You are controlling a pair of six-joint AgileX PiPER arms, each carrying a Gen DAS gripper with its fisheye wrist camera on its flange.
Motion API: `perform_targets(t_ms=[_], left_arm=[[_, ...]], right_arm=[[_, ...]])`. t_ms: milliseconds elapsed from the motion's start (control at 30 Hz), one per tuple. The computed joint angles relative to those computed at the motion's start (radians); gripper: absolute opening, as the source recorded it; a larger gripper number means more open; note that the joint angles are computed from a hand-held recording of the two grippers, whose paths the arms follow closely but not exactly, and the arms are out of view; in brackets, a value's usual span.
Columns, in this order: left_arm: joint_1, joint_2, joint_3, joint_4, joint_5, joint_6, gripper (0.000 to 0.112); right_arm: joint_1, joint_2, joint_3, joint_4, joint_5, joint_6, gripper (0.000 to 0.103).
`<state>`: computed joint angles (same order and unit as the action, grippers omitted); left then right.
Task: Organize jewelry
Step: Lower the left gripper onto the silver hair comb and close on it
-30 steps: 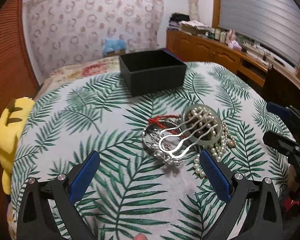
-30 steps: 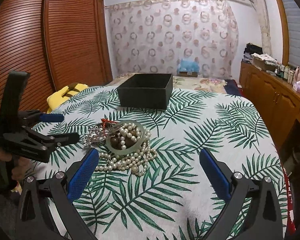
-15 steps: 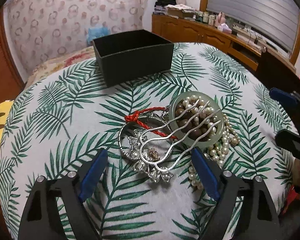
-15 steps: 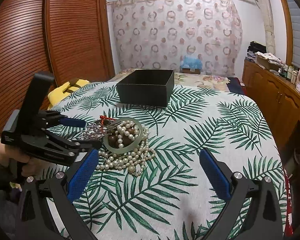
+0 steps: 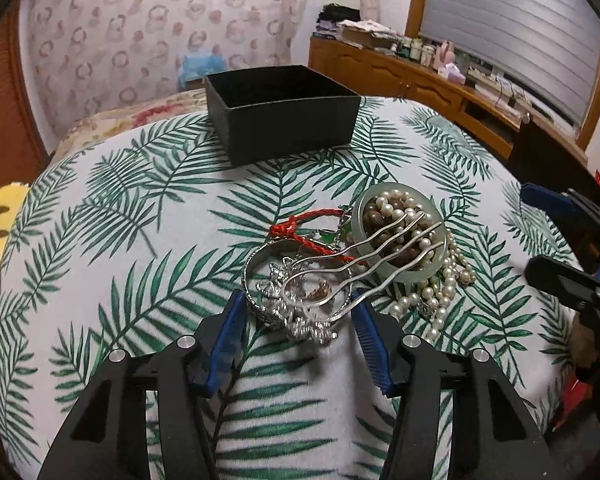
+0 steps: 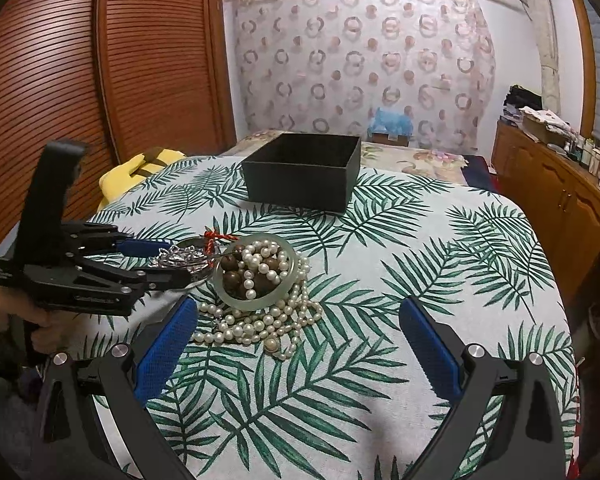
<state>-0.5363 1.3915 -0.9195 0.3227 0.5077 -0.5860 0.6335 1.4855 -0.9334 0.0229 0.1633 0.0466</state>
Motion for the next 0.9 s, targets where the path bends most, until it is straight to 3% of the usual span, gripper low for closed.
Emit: perform_targets(t_ms=[333, 533, 900], left_arm=[[-0.041, -0.081, 0.042, 0.123, 0.028, -0.115, 0.051], [-0.046, -0.057, 0.021, 0.167, 0.045, -0.122, 0.050], [-0.049, -0.036, -0.010, 0.204, 0.027, -0.132, 0.015]], right_arm=[[0.025, 0.037, -0.046, -0.036, 0.015, 0.021, 0.101], [0.024, 0.039, -0.034, -0.020, 0.009, 0.013, 0.101], [0.003, 0.015, -0.008, 0.024, -0.006, -0.019, 0.101]])
